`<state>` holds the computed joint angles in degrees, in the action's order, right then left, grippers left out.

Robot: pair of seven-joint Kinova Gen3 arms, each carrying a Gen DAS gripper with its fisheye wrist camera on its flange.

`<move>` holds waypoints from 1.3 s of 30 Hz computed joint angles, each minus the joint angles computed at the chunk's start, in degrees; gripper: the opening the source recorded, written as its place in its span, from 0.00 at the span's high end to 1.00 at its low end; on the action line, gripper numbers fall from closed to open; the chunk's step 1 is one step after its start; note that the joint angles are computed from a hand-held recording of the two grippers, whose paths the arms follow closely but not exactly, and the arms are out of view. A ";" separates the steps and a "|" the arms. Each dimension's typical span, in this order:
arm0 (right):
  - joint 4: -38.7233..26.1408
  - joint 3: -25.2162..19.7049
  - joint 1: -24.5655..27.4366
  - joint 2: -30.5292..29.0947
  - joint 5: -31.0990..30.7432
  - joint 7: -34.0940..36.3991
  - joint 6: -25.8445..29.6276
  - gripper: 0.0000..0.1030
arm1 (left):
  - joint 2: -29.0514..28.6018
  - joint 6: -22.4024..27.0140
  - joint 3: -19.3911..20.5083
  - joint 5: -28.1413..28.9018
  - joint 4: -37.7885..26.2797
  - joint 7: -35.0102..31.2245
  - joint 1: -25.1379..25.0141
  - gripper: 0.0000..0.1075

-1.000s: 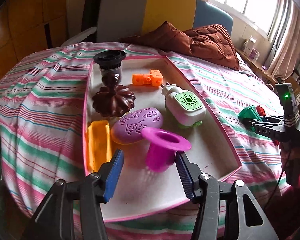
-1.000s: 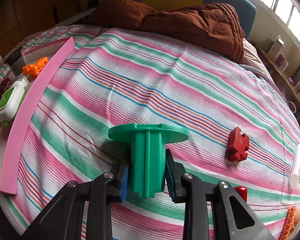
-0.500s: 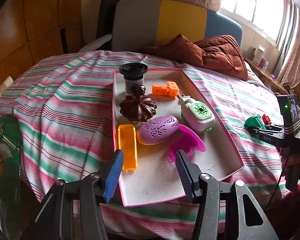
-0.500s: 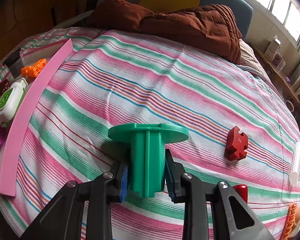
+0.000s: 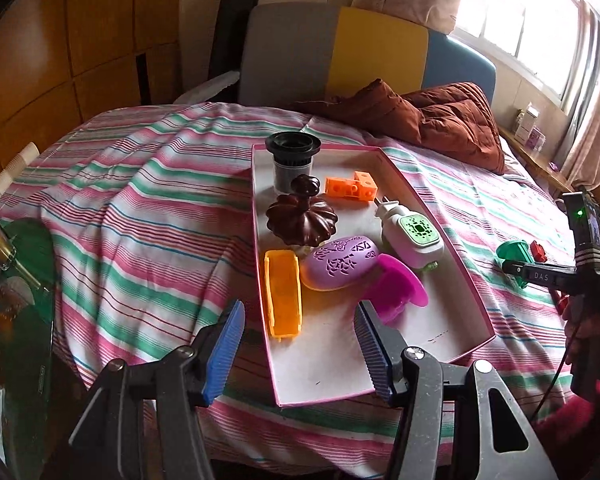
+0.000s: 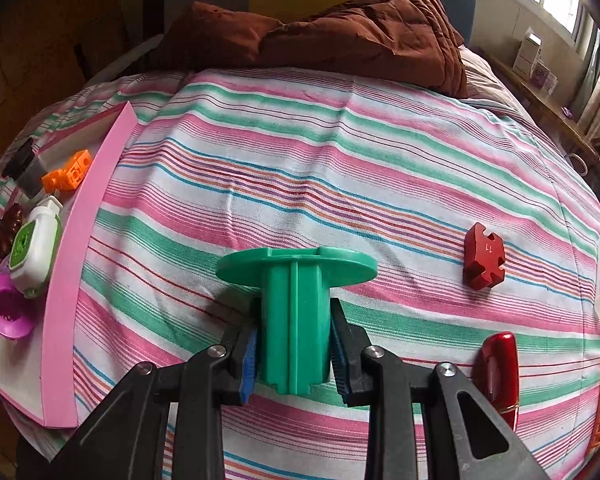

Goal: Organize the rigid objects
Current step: 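Carry the green spool into the tray and open the right gripper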

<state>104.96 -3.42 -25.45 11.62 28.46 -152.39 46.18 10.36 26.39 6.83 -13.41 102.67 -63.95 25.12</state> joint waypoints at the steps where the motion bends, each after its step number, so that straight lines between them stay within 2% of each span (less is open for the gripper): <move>1: -0.20 -0.10 -0.22 -0.11 0.10 -0.27 -0.09 0.71 | -0.04 -0.04 -0.03 0.05 0.12 0.05 -0.05 0.46; 9: -4.59 -1.12 -2.31 -0.33 2.00 0.64 -0.05 0.72 | -0.24 -0.28 -0.20 0.20 0.51 0.44 -0.45 0.46; 15: -11.06 -1.93 -3.38 1.31 0.77 6.15 -1.05 0.72 | -0.56 -0.75 -0.22 0.68 0.89 0.33 -0.97 0.46; 25: -25.62 -1.26 -5.74 10.66 -7.13 18.54 -0.60 0.72 | -0.83 -1.10 -0.51 2.51 1.38 0.03 -3.17 0.46; 29: -32.24 0.36 -7.11 16.16 -9.59 21.22 2.15 0.72 | -0.67 -0.81 -1.15 1.47 1.24 0.94 -2.96 0.46; 33: -39.87 0.74 -7.22 22.67 -12.74 26.29 7.66 0.72 | -0.76 -0.78 -1.47 0.10 1.29 2.07 -2.84 0.46; 35: -41.45 1.51 -8.06 24.48 -12.99 27.64 9.27 0.72 | -0.74 -0.70 -1.55 -0.27 1.26 2.41 -2.93 0.46; 39: -40.01 2.64 -8.89 24.28 -13.50 27.28 7.95 0.72 | -0.35 -0.44 -1.33 0.08 0.86 2.08 -3.50 0.46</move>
<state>64.95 -0.77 -34.34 35.90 14.96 -125.11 54.13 10.01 25.95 5.50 -13.33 103.53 -61.87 21.62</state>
